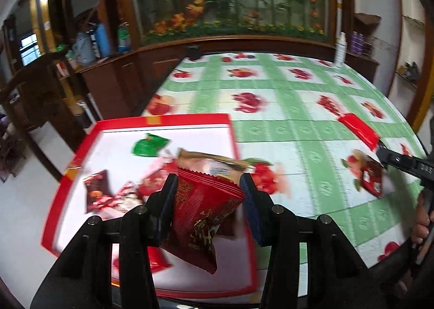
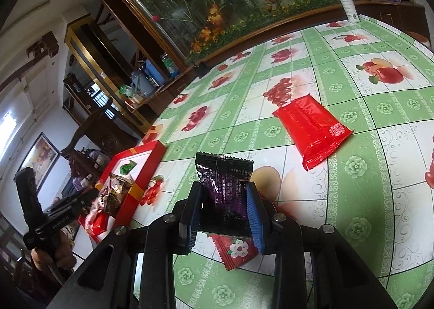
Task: Organize snacks
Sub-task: 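Carry the dark red and purple packets into the red box and open both grippers, then grasp the red-white flowered packet with the left gripper while the right grasps the red packet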
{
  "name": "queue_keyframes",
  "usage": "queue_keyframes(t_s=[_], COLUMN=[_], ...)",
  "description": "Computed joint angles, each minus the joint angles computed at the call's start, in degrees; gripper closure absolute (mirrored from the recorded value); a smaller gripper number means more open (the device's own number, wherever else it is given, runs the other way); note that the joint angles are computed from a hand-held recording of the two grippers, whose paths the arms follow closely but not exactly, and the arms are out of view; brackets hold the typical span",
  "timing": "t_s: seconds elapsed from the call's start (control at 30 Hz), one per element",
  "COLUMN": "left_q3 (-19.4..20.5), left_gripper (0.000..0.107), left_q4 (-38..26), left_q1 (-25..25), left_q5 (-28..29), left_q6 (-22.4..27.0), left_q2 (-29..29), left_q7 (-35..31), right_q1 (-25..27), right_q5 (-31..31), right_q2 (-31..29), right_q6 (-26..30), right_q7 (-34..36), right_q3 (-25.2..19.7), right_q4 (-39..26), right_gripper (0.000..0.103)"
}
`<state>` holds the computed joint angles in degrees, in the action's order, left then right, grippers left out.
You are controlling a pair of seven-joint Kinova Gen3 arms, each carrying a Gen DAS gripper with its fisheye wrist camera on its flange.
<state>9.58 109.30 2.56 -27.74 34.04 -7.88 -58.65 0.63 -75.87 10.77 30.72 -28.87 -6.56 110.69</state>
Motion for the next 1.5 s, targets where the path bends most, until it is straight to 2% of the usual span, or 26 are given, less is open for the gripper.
queue_keyframes(t_s=[0.37, 0.47, 0.7, 0.8, 0.87, 0.97, 1.0, 1.03, 1.07, 1.23, 1.33, 1.5], left_q3=[-0.7, -1.0, -1.5, -3.3, -2.6, -4.1, -3.9, -3.2, -3.0, -2.5, -2.8, -1.9], left_gripper=[0.063, 0.063, 0.063, 0.062, 0.061, 0.049, 0.038, 0.032, 0.032, 0.032, 0.032, 0.032], left_q4=[1.8, 1.9, 1.4, 0.4, -0.4, -0.7, -0.7, -0.5, -0.3, 0.2, 0.1, -0.9], left_q1=[-4.0, -4.9, -7.0, -7.0, -8.2, -7.8, -8.2, -8.6, -8.7, -8.5, -7.9, -6.0], left_q5=[-1.6, -1.3, -1.6, 0.3, -0.7, 0.8, 0.5, -0.7, -1.5, -3.7, -3.3, -2.1], left_q6=[-1.0, -0.9, -0.3, -1.0, -1.1, -2.5, -2.4, -2.2, -2.2, -0.7, 0.1, 2.2], left_q2=[-2.2, -2.3, -1.9, -1.5, -0.9, -0.6, -0.5, -0.4, -0.4, -0.4, -0.7, -0.4], left_q7=[1.7, 1.7, 2.7, 1.1, 2.3, 1.2, 1.8, 3.3, 4.0, 6.4, 6.1, 5.0], right_q1=[-3.1, -5.5, -9.6, -10.7, -11.2, -11.3, -12.0, -12.3, -12.3, -6.0, -3.3, 4.9], right_q5=[7.7, 12.6, 19.2, 20.3, 20.3, 20.3, 21.0, 21.8, 22.2, 17.8, 16.1, 8.7], right_q2=[2.1, 4.2, 9.8, 12.2, 13.8, 16.0, 16.2, 16.4, 16.6, 16.3, 13.2, 8.3], right_q6=[-2.2, -2.4, -1.6, -1.7, -2.3, -1.2, -1.4, -1.4, -1.3, -2.8, -7.5, -13.9], right_q7=[-8.7, -12.8, -17.1, -17.1, -16.1, -15.4, -16.0, -16.9, -17.6, -17.2, -16.1, -10.6], right_q3=[-2.4, -4.2, -10.4, -13.6, -16.0, -18.4, -18.2, -17.9, -17.8, -19.6, -18.6, -19.5], right_q4=[-4.2, -8.0, -18.9, -23.4, -26.1, -29.0, -29.5, -29.7, -29.9, -26.4, -22.0, -14.9], right_gripper=[0.069, 0.069, 0.069, 0.069, 0.069, 0.066, 0.059, 0.050, 0.047, 0.045, 0.045, 0.045])
